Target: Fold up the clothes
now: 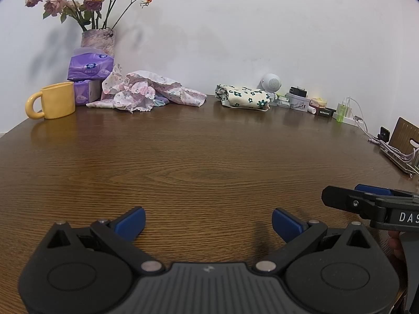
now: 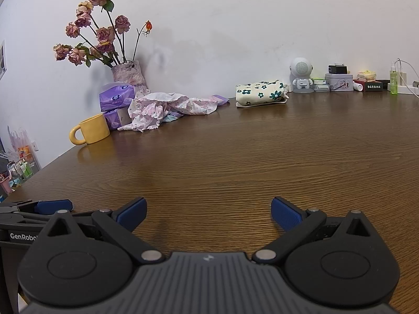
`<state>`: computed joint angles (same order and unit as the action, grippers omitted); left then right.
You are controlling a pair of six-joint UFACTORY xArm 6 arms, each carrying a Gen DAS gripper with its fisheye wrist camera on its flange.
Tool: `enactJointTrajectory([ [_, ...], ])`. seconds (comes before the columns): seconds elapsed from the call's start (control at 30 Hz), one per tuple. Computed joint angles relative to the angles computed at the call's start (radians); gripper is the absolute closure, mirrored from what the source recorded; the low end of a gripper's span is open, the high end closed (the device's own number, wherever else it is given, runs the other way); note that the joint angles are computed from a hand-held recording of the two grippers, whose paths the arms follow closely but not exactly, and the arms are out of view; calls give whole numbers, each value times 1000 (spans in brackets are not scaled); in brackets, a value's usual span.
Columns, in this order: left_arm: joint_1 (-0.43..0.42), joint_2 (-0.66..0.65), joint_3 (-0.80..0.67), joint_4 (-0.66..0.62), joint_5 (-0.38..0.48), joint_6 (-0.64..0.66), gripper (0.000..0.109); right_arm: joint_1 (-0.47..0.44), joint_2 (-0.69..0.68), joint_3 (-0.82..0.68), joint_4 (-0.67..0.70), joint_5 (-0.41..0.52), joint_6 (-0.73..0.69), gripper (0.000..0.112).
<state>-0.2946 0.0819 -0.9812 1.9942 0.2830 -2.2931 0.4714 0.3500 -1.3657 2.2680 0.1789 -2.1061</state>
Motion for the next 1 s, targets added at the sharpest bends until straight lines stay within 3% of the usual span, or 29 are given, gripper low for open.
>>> enactJointTrajectory([
  [1.0,-6,2,0,-28,11,33,6,-6,-2,4,-13,12,11,10],
])
